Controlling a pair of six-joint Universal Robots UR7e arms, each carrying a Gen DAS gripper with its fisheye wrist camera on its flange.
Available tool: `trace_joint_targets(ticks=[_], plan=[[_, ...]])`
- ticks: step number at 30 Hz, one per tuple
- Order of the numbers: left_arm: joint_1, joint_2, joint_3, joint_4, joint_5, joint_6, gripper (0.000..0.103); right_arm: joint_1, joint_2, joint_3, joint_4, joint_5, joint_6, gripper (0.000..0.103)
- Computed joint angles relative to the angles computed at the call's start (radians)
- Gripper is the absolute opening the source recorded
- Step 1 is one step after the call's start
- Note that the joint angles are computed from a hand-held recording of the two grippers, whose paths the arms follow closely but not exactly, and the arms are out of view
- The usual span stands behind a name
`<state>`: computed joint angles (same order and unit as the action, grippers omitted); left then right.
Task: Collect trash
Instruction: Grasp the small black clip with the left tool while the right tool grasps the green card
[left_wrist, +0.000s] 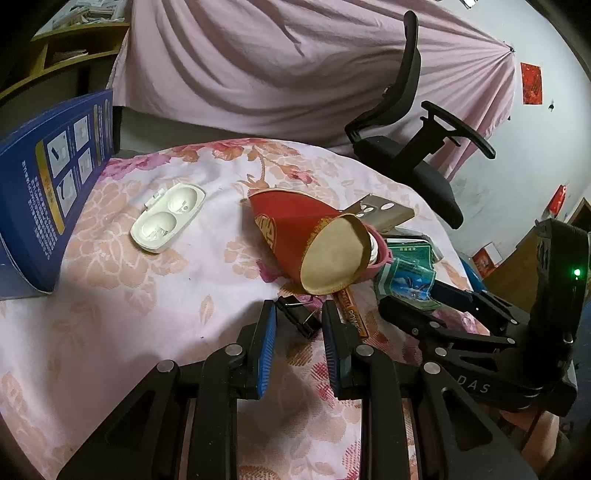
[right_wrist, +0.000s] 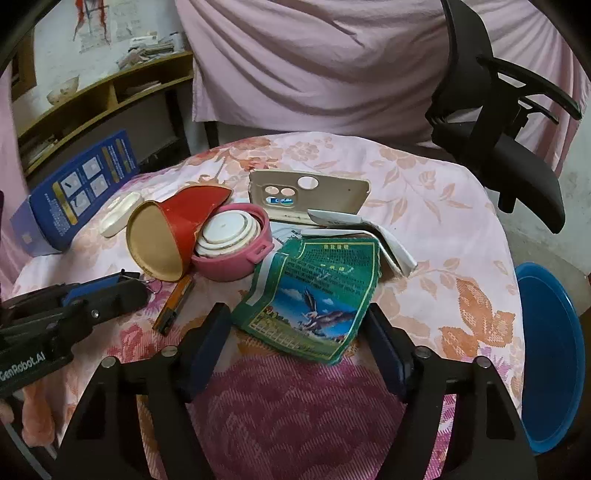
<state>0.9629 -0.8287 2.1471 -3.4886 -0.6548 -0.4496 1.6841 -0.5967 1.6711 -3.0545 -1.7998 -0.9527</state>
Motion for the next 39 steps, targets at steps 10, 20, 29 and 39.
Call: trace_joint_targets(ticks=[10, 20, 29, 39], plan=[[-0.015, 0.018, -0.002, -0.038, 0.003, 0.041, 0.021, -0.038, -0.059, 0.035, 0.039, 0.094, 0.013, 0.020], [-0.013, 0.016, 0.007, -0.063, 0.009, 0.019, 0.021, -0.046, -0.091, 0.060, 0.081, 0.151, -0.017, 0.012], [-0.021, 0.003, 0.016, 0.000, 0.083, -0.070, 0.021, -0.044, -0.095, 0.061, 0.020, 0.178, -0.043, 0.053], [-0.020, -0.007, 0.028, 0.005, 0.072, -0.083, 0.021, -0.014, -0.008, -0.074, 0.236, 0.115, -0.008, 0.054]])
